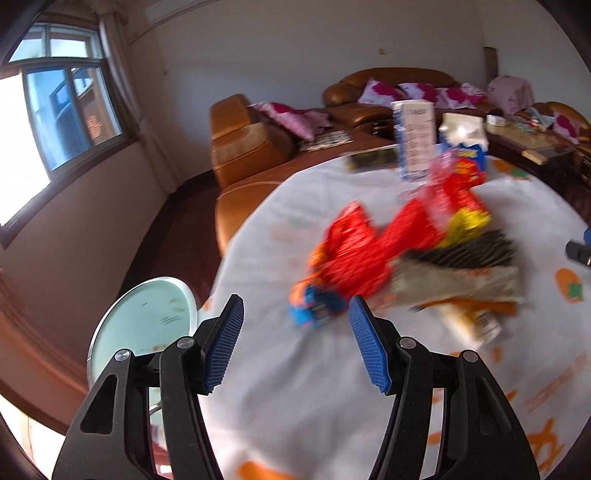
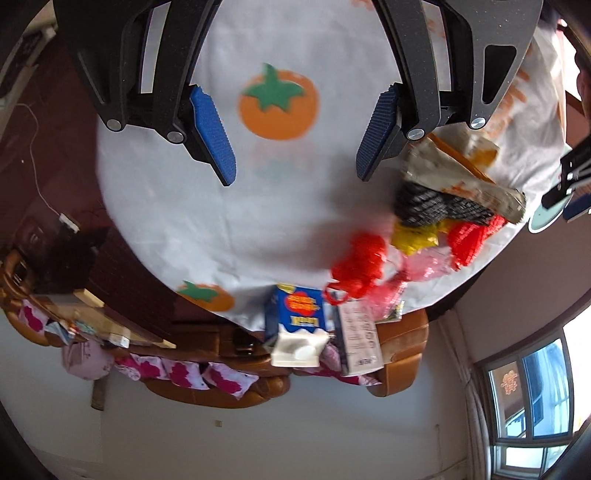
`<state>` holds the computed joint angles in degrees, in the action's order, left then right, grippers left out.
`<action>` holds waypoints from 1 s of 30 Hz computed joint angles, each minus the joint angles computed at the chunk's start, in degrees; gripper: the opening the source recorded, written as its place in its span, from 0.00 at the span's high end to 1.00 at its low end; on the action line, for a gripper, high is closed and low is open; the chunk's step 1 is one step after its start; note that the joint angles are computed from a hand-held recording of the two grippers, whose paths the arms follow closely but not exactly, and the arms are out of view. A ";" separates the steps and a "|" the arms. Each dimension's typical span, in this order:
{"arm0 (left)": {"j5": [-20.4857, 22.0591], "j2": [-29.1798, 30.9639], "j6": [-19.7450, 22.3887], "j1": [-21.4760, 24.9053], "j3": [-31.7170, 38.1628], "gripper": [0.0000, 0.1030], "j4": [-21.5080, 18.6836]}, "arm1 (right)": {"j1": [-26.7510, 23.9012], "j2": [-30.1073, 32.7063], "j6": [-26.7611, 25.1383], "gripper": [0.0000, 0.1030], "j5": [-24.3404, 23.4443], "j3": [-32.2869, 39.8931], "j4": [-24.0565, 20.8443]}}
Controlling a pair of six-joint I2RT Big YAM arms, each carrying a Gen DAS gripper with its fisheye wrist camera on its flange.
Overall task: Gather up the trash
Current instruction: 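Move both open tools back toward the trash on the table, then grasp the beige snack wrapper with the left tool while the right tool grasps a white-orange wrapper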
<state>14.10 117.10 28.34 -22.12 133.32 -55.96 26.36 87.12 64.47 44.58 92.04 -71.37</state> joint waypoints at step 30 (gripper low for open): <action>10.08 -0.29 3.14 -0.76 2.95 0.97 -7.06 | 1.95 -2.23 2.83 0.33 0.93 -4.01 1.37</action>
